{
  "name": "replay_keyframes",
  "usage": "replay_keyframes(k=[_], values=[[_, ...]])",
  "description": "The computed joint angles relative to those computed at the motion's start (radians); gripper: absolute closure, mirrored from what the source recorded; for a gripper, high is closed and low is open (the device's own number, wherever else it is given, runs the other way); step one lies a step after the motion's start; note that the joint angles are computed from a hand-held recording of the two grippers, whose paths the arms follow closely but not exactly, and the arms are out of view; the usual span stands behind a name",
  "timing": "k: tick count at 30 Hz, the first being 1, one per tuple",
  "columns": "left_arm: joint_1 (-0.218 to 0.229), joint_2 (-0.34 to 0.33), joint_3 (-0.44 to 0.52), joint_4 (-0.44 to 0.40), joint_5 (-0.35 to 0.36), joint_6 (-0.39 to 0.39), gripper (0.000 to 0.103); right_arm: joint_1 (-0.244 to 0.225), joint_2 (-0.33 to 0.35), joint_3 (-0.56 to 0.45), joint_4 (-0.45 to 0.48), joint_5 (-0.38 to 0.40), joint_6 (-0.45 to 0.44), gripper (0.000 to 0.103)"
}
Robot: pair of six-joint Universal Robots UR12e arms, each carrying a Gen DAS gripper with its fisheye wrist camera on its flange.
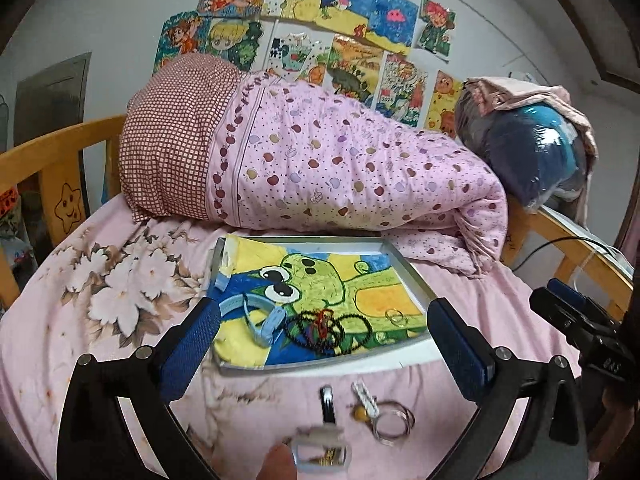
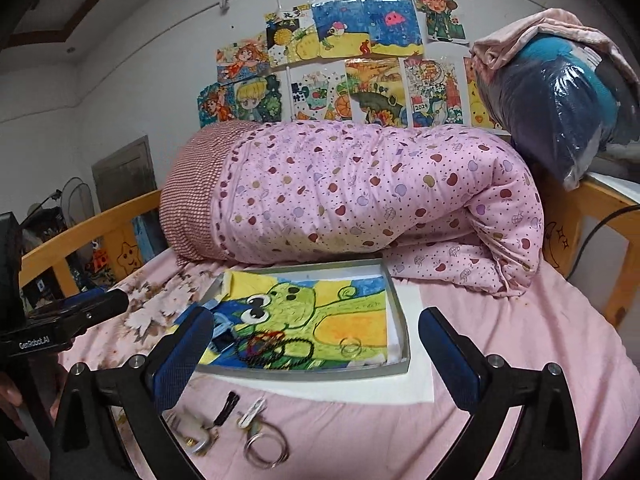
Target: Organize jewelry
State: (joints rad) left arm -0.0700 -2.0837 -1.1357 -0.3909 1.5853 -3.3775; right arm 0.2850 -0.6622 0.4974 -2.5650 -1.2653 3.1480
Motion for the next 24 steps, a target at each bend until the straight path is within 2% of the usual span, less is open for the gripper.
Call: replay_keyframes(k=[5,11,19,24], values=[[-0.007,0.059,-0.099,0.044,0.032,0.026,0.002,-0.001,-0.090,0.172,-0.083,0.008,-0.002,0.000],[-0.011,0.123,-0.207,0.051,0.032,0.030,0.002,0.007,-0.163,0.311,-0.093,-0.004,-0.035,0.000],[-0.022,0.172,-0.296,-0.006,0.048,0.083,0.002,0.021,-0.227,0.436,-0.016,0.016,-0.129,0.000],[-0.021,0.193,-0.340,-0.039,0.045,0.060,0.002,0.028,-0.249,0.484,0.024,0.020,-0.146,0.000]])
